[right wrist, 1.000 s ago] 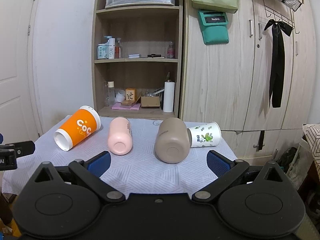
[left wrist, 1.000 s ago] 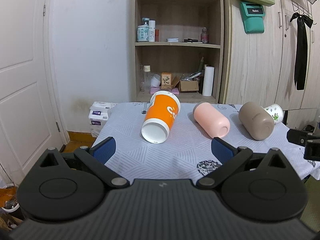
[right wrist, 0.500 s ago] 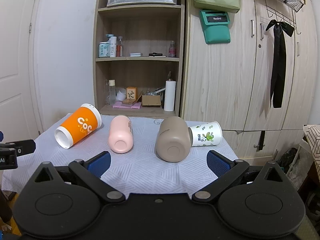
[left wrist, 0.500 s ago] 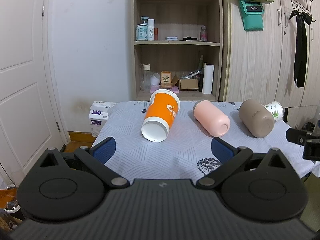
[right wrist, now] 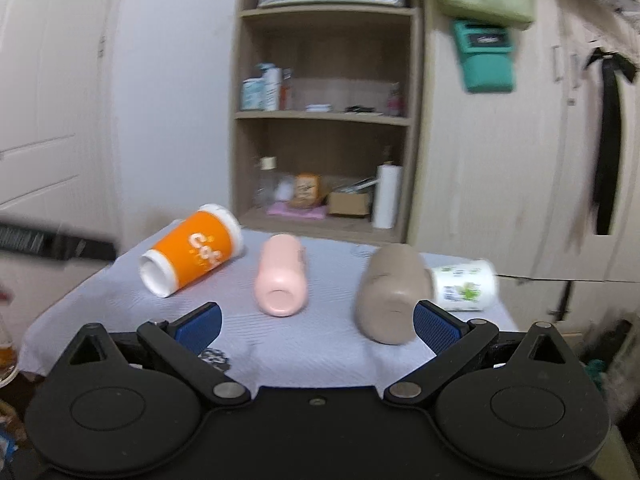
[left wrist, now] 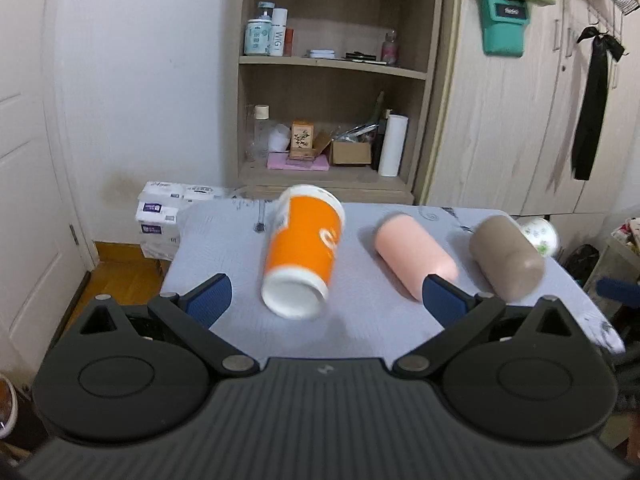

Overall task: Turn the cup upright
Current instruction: 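Move the left gripper to the fallen orange paper cup and grasp its body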

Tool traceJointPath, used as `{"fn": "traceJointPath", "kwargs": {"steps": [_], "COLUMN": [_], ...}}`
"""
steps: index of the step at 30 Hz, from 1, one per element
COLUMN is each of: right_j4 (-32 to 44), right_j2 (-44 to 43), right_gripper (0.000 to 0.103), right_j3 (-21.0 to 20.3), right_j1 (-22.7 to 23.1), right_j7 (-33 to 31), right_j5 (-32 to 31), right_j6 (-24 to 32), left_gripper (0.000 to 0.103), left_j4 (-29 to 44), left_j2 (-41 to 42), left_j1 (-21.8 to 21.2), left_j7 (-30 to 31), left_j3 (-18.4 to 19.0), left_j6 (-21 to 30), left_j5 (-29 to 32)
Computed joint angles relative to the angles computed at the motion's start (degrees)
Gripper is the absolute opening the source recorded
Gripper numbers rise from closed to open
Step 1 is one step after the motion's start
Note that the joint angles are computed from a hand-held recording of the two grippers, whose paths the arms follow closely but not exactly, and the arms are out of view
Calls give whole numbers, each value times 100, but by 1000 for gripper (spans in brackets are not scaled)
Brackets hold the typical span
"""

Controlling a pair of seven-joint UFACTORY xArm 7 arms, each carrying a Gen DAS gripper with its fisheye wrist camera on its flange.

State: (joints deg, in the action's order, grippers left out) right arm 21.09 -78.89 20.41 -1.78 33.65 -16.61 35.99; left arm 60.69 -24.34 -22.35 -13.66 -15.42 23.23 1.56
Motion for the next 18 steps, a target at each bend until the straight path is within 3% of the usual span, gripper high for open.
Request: {"fn": "traceJointPath", "kwargs": {"steps": [2,4,9,13,18], "right_j4": [33,78,181,209,185], "right_j2": [287,565,1096,1302,1389], "right_gripper": [103,103,103,103,103], "right_j3": [-108,-229,-459,-556,-585], "right_j1": [1,21,81,121,70], "right_j7": [-107,-243,-507,-638,-718], "right_j5": [-11,-10,111,223,284], "right_j6": [-195,-383,-672,-722,-720], "left_gripper": [102,101,100,100,99], "left_j4": [465,997,2091,2562,2402], "left_j2": [445,1001,2132,2682,2703], "left_j1": [233,165,-158,-146,-141], "left_j7": [12,326,1284,1270,932], "left_j3": [-143,-68,322,355,387], "left_j6": [216,472,1091,1397,1261], "left_j5": [360,424,-561,-519,-568]}}
